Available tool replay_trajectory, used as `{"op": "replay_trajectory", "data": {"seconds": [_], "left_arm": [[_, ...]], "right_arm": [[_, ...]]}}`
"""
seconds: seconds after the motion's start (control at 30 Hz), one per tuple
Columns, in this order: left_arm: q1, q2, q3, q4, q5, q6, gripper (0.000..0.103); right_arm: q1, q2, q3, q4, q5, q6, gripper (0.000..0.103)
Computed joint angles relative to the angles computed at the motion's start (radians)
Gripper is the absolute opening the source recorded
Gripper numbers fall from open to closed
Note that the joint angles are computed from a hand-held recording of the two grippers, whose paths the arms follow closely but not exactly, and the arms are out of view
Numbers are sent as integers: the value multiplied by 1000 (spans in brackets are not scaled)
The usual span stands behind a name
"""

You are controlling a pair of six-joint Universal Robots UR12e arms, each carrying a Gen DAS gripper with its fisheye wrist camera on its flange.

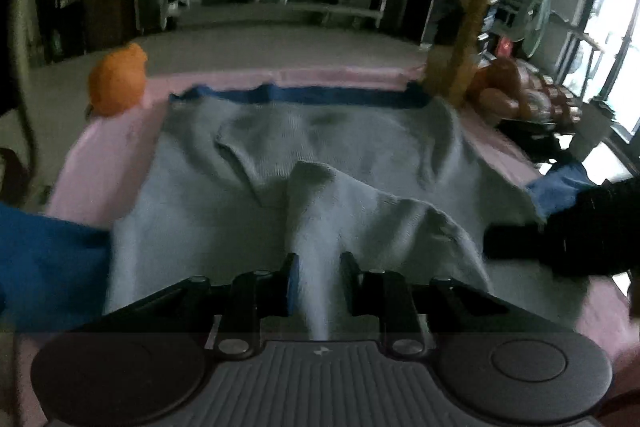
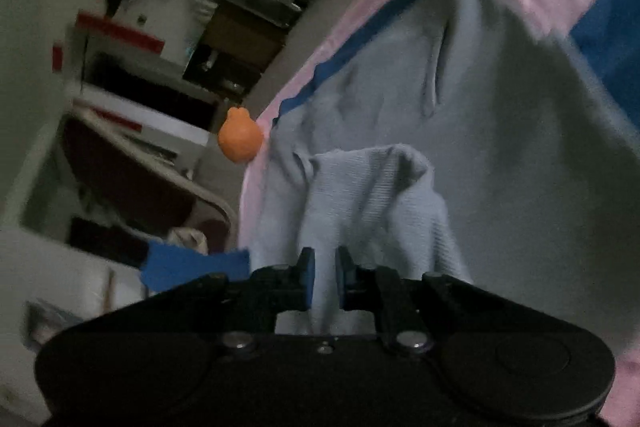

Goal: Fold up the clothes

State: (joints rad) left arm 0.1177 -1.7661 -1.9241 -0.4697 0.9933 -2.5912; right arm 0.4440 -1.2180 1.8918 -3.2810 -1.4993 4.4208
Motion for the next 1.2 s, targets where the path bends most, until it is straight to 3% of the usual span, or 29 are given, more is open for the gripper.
{"op": "replay_trajectory", "data": {"seconds": [0.07,0.17,0.2,0.23,0.27,0.33,0.43,0.57,0.63,0.73,0.87,0.93,0.97,1.03,1.13,1.2], "left_arm": [[-25,-49,43,-30,51,-46,13],[-38,-97,79,-57,134,-143,14],[-29,-98,80,-59,120,-162,16],[-19,-98,80,-64,104,-179,15],[-13,-91,78,-70,106,-195,14],[-6,-69,58,-35,138,-204,10],[28,-27,27,-58,64,-146,10],[59,35,-17,-202,-32,-30,11],[66,64,-49,-235,-35,16,13],[65,93,-94,-213,25,46,13],[65,109,-135,-135,98,36,18],[63,116,-148,-108,118,39,18],[62,120,-153,-95,128,42,18],[61,128,-166,-67,142,49,15],[96,152,-197,-5,61,53,17],[98,145,-195,11,61,35,20]], "right_arm": [[-17,26,-15,18,30,56,13],[-15,24,-34,185,-4,41,12],[-11,17,-44,266,-33,34,11],[-8,14,-49,322,-59,29,0],[-7,7,-43,336,-70,34,0],[-3,-5,-26,315,-80,56,3],[10,-8,-22,273,-124,32,17],[16,9,-20,159,-147,8,17],[8,14,-18,146,-90,31,17],[2,13,-17,138,16,9,17],[29,-12,-29,274,54,-111,17],[52,-25,-48,414,-2,-184,12],[66,-25,-64,481,-44,-222,0],[85,-23,-83,524,-103,-269,0],[109,-28,-66,457,-164,-248,14],[121,-25,-61,416,-190,-244,16]]}}
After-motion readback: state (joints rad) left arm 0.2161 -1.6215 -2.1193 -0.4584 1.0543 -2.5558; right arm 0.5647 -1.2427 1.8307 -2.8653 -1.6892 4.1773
